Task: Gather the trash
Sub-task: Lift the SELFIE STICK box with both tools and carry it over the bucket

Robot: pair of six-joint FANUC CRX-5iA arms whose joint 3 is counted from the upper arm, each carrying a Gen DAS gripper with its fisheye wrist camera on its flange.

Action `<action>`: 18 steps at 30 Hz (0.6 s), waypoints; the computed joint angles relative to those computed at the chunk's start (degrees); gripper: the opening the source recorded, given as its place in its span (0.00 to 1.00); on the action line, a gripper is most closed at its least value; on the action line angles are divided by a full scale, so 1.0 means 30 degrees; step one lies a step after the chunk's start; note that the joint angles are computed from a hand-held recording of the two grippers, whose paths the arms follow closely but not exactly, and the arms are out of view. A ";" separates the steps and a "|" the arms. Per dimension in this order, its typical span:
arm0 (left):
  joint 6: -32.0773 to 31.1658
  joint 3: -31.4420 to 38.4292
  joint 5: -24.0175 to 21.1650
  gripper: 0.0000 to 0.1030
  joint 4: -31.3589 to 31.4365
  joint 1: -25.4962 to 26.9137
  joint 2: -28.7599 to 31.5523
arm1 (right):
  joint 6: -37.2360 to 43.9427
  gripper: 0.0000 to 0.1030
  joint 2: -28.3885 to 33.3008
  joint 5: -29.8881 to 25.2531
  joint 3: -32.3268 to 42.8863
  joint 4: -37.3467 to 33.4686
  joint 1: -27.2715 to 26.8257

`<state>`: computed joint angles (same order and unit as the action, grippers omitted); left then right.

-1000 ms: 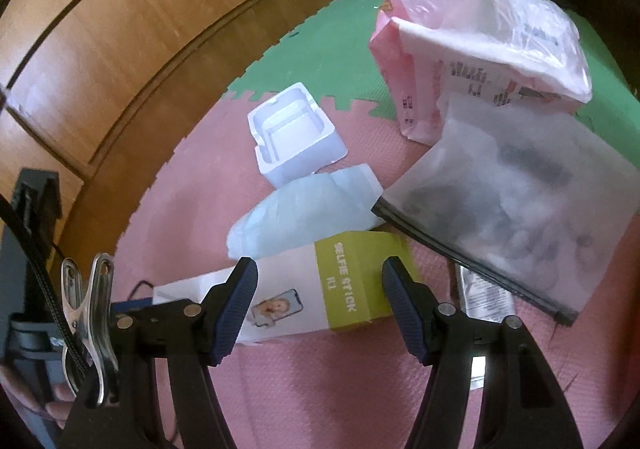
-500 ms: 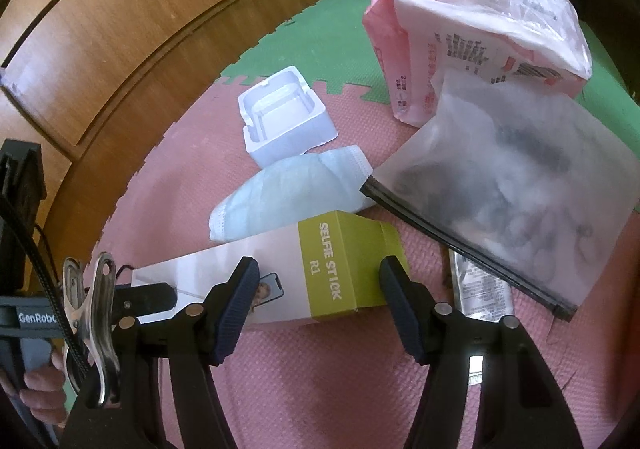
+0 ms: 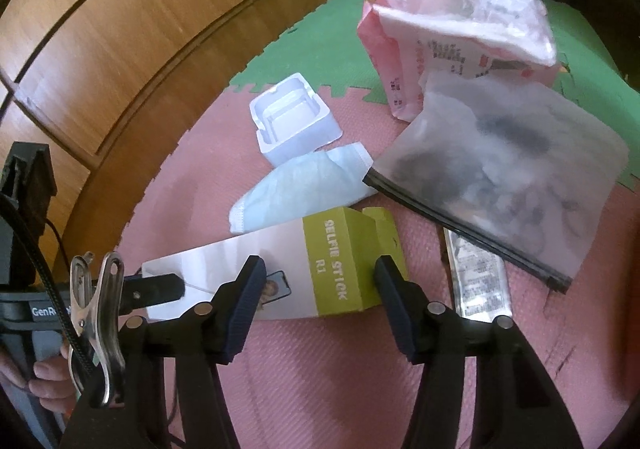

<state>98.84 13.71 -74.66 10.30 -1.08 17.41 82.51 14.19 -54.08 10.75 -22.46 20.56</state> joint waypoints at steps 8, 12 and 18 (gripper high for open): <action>-0.0760 -0.1025 0.0948 0.66 0.0601 0.0053 -0.1394 | -0.1583 0.57 -0.1227 0.0138 -0.0597 0.1173 0.0422; -0.1148 -0.1920 0.1790 0.65 0.1273 0.0286 -0.2402 | -0.2106 0.57 -0.2014 0.0334 -0.1010 0.1831 0.0737; -0.1888 -0.3003 0.3052 0.65 0.1994 0.0310 -0.3850 | -0.3252 0.57 -0.3410 0.0793 -0.1769 0.3482 0.1398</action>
<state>93.18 4.70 -65.51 16.28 -0.15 5.86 72.75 3.96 -51.70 5.45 -12.02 24.76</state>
